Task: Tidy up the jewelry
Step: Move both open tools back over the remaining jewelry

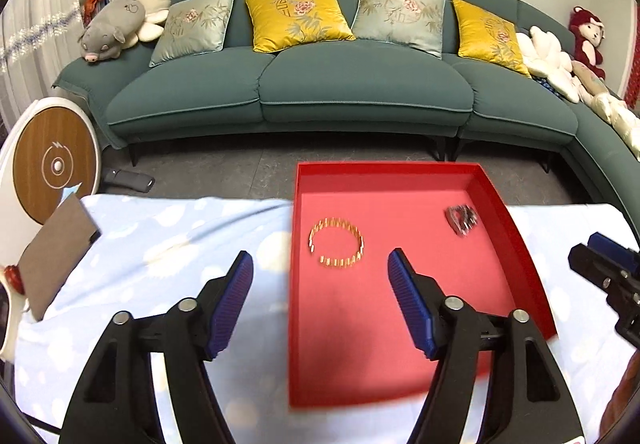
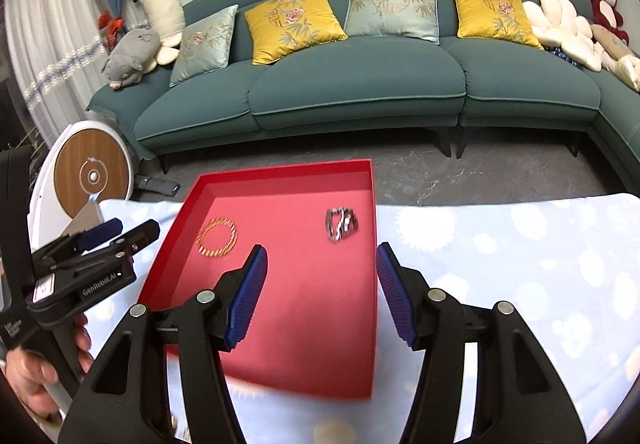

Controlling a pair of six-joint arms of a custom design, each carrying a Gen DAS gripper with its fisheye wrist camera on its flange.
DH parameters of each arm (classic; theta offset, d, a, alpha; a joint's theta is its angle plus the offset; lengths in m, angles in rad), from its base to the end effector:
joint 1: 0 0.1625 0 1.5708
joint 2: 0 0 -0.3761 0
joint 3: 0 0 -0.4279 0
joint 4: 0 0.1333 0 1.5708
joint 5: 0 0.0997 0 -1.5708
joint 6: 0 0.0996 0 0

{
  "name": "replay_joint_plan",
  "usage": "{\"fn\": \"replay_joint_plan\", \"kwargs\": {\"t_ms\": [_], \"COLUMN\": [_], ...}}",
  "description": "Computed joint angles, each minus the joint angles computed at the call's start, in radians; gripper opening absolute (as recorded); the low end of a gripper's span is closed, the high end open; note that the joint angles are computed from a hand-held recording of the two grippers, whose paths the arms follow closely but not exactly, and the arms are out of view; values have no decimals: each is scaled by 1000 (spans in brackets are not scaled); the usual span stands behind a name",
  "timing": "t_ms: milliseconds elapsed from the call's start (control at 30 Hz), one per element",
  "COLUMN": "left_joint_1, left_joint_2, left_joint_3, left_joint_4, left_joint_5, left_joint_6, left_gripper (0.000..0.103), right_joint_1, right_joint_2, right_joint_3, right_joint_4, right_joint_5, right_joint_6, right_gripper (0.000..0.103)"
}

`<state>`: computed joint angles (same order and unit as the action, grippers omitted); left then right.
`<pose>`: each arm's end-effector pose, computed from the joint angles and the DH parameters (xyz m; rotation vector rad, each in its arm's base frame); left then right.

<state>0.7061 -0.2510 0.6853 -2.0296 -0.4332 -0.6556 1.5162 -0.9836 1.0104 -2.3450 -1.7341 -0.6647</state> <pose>-0.5040 -0.7238 0.0365 0.2074 2.1381 -0.9653 0.0746 -0.7813 0.4598 0.7000 -2.5002 0.8777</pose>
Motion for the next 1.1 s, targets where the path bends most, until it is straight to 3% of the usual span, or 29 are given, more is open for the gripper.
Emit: {"fn": "replay_joint_plan", "kwargs": {"t_ms": [200,367,567,667,900,1000,1100], "left_joint_1": [-73,-133,-189,-205,-213,-211,-207], "left_joint_2": [-210,-319,-401,-422,-432,-438,-438], "left_joint_3": [314,495,667,724,771,796,807], "left_joint_4": [72,148,168,146,151,124,113], "left_joint_5": [-53,-78,-127,-155,-177,-193,-202], "left_joint_6": [-212,-419,-581,-602,-592,-569,-554], "left_gripper": [73,74,74,74,74,74,74], "right_joint_1": [-2,-15,-59,-80,-83,-76,-73], "right_joint_2": [-214,-384,-563,-608,-650,-651,-630], "right_joint_3": [211,385,605,698,879,929,926], "right_joint_4": [4,0,34,45,-54,-131,-159], "right_joint_5": [12,32,32,20,-52,-75,-79], "right_joint_6": [-9,-12,-22,-17,-118,-175,-174], "right_gripper": [54,55,55,55,54,53,52]}}
